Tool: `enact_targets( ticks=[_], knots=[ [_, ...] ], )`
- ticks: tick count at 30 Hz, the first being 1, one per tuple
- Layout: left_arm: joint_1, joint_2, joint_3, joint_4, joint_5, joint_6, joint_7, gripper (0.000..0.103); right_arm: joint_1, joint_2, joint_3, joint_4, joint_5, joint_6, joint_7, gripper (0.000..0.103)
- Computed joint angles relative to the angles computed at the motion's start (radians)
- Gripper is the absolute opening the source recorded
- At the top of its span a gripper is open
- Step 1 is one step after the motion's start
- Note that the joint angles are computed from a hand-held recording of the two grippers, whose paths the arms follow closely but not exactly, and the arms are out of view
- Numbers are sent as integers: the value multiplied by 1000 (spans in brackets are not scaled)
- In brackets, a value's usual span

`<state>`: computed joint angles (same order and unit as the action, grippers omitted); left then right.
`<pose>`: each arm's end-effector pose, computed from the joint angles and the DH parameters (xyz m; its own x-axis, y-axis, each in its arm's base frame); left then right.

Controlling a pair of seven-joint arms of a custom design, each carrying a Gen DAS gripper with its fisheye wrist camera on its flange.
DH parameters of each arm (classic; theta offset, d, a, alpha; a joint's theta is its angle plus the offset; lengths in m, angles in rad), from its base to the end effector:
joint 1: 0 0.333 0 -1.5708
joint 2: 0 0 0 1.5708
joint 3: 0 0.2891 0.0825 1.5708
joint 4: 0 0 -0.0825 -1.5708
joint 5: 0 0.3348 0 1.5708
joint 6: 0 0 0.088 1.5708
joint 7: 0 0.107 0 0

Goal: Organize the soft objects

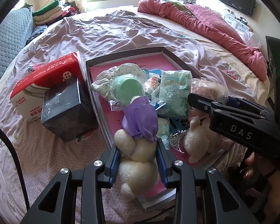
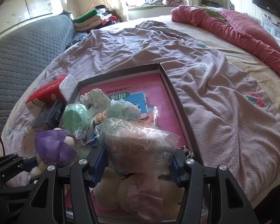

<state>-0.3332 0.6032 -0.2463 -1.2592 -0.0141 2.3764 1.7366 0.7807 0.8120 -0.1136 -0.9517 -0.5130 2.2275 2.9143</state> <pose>0.6140 -0.3444 0.4659 -0.6249 -0.7778 0.0675 -0.6891 0.5089 -0.5159 0.5675 0.4718 0.4397 -0.3092 -0.9266 -0.2138 -0.6935 0.3736 -0.6161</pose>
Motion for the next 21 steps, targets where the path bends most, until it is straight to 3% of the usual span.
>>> enact_targets(
  ticks=[9,15,20,21],
  knots=[
    [-7,4,7,10,11,-3,-15,36,4,11,2,29,2,-32,-12,61],
    [-1,4,1,10,1,4,-16,37,24,38,-15,92,-16,-81,-41,73],
    [28,-5,-30,-6,-55,20,23,64,39,10,-21,59,-41,-78,-29,77],
    [29,-10,-32,-13,-61,25,30,64,45,-2,-24,40,-52,-70,-17,77]
  ],
)
